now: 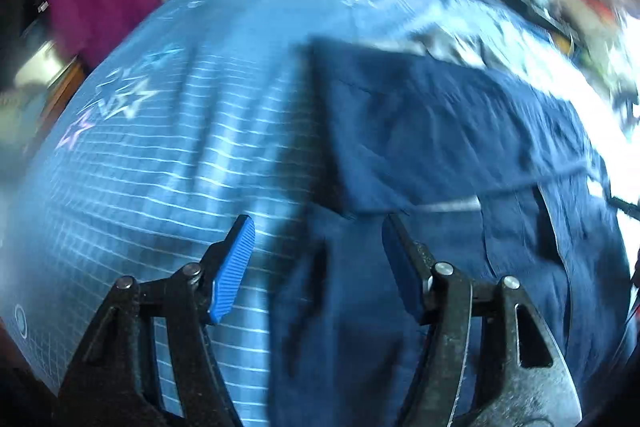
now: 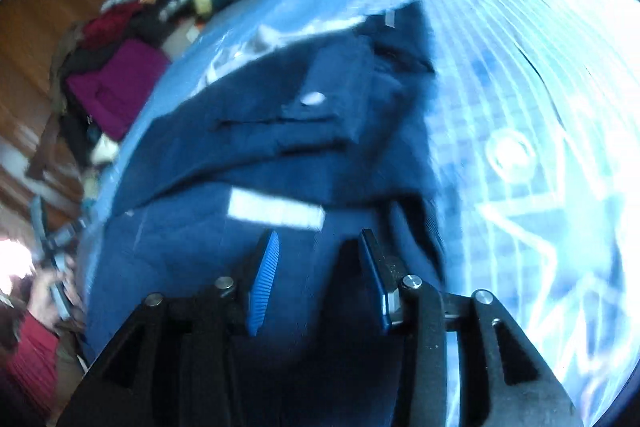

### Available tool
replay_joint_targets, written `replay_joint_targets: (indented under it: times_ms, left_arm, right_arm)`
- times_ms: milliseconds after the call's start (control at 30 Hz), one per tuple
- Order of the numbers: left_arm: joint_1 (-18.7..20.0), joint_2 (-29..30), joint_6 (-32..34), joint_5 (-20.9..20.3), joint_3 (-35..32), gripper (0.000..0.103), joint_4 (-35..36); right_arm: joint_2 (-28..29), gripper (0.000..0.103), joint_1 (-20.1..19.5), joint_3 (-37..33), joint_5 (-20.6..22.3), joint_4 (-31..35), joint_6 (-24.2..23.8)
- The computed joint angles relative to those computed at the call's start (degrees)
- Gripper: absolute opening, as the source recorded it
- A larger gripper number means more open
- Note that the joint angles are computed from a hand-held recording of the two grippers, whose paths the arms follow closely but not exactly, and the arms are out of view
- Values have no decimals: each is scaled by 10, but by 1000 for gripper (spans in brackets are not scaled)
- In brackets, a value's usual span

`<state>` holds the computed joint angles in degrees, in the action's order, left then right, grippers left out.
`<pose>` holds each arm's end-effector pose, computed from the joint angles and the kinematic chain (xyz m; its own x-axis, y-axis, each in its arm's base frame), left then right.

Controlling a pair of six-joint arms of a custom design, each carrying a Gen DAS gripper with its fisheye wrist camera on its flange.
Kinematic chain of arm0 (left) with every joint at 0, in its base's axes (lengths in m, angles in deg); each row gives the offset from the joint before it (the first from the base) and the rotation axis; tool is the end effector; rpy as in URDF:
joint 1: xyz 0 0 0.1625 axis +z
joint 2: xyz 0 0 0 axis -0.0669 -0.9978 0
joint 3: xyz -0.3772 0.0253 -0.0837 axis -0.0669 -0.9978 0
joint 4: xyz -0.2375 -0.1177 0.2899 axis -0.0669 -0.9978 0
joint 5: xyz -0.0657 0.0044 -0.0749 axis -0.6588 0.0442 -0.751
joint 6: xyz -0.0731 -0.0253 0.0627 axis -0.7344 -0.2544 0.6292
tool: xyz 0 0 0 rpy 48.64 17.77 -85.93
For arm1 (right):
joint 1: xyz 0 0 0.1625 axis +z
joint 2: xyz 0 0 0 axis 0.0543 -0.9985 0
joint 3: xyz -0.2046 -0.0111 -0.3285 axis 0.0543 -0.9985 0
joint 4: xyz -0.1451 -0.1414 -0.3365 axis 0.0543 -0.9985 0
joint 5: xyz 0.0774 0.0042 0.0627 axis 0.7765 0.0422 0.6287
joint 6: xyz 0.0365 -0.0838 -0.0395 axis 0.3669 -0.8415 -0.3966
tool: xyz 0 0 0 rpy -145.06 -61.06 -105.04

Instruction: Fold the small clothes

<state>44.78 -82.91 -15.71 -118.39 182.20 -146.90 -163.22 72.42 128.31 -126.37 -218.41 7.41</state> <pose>-0.2277 -0.4656 0.1810 -0.7283 0.2391 -0.6421 0.5032 0.8228 -0.2643 0.0309 -0.3741 0.3220 -0.9663 0.0374 0.2546 -0.1015 0.8539 -0.5105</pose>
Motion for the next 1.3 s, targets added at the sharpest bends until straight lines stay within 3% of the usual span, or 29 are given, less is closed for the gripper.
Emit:
replay_joint_targets:
  times_ms: [100,167,367,433,500,567,633,733,833,933,1067,1133,1167,1300]
  left_arm:
    - [7,34,-23,20,-18,64,39]
    - [16,46,-32,26,-18,66,27]
    - [23,63,-42,44,-10,69,-34]
    - [29,58,-23,63,7,64,-74]
    - [30,43,-44,74,29,55,-113]
    - [50,10,-58,40,62,60,-192]
    - [73,1,-49,-5,65,61,-219]
    - [72,14,-31,4,47,62,-190]
    - [84,10,-29,-16,47,63,-210]
    - [73,13,-38,5,48,64,-190]
    - [64,15,-41,14,53,67,-185]
    - [67,12,-38,5,59,67,-203]
    - [69,10,-40,0,61,67,-208]
    - [68,8,-45,3,61,67,-201]
  right_arm:
    - [-24,46,-4,10,0,7,9]
    - [-26,48,6,5,-9,15,5]
    - [17,48,82,-23,-26,8,-16]
    - [41,48,108,-33,-25,1,-18]
    - [67,48,123,-41,-15,-4,-20]
    - [93,48,140,-50,-12,-11,-25]
    - [120,48,152,-63,-15,-18,-35]
    - [149,48,159,-82,-21,-24,-33]
    - [176,50,166,-95,-32,-41,-19]
    - [206,50,171,-114,-5,-43,12]
    - [317,42,201,-198,82,-6,-1]
    - [398,21,222,-267,116,44,-20]
    - [443,17,234,-310,120,86,-37]
    - [596,17,255,-470,132,250,-71]
